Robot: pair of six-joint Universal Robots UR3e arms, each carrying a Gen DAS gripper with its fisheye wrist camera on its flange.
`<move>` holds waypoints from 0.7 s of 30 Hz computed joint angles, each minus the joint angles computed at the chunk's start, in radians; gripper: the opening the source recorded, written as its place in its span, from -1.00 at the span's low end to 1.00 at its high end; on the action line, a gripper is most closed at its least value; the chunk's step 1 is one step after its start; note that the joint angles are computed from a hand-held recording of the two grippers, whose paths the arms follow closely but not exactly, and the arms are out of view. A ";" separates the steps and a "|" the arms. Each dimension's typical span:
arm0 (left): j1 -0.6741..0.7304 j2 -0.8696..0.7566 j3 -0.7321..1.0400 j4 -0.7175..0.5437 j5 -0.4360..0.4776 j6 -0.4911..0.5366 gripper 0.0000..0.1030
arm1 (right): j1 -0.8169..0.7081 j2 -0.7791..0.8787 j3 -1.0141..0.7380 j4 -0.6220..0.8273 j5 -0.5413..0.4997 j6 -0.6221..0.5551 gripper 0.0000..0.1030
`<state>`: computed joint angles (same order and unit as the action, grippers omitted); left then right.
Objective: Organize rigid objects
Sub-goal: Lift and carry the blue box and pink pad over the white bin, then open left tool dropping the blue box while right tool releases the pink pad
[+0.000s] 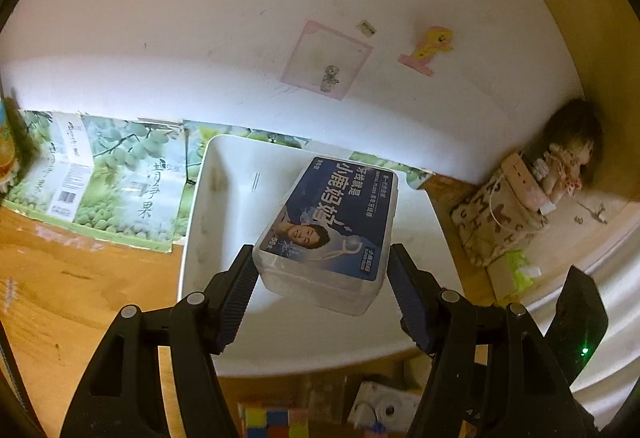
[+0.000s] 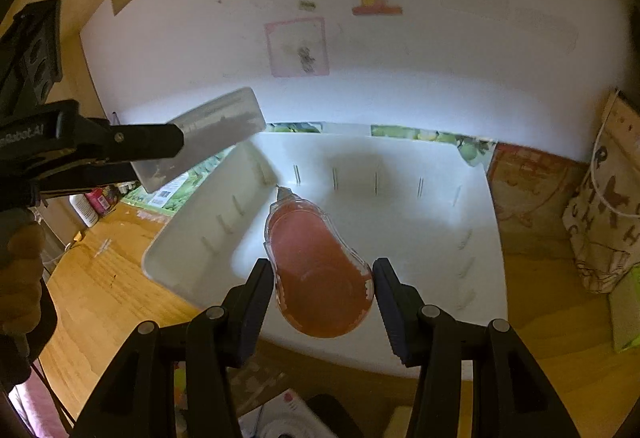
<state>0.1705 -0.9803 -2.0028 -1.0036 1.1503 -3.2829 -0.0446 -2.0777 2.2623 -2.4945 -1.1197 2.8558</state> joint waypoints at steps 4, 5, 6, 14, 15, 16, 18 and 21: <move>-0.046 -0.094 -0.011 0.105 0.049 -0.051 0.35 | -0.005 0.082 0.006 -0.068 -0.004 0.008 0.01; -0.050 -0.113 -0.011 0.121 0.051 -0.054 0.34 | -0.001 0.097 0.002 -0.076 -0.011 0.012 0.01; -0.046 -0.128 -0.013 0.135 0.041 -0.054 0.32 | -0.002 0.112 -0.001 -0.080 -0.010 0.009 0.01; -0.062 -0.194 -0.013 0.238 0.027 -0.090 0.35 | -0.004 0.174 -0.024 -0.091 -0.016 0.007 0.02; -0.061 -0.191 -0.016 0.239 0.028 -0.095 0.35 | -0.011 0.173 -0.024 -0.084 -0.007 0.014 0.02; -0.061 -0.184 -0.017 0.240 0.038 -0.106 0.36 | -0.016 0.173 -0.024 -0.080 0.001 0.017 0.03; -0.048 -0.168 -0.017 0.226 0.046 -0.118 0.49 | -0.024 0.171 -0.023 -0.074 0.011 0.025 0.25; -0.016 -0.125 -0.020 0.202 0.038 -0.127 0.64 | -0.027 0.140 -0.012 -0.081 0.003 0.038 0.37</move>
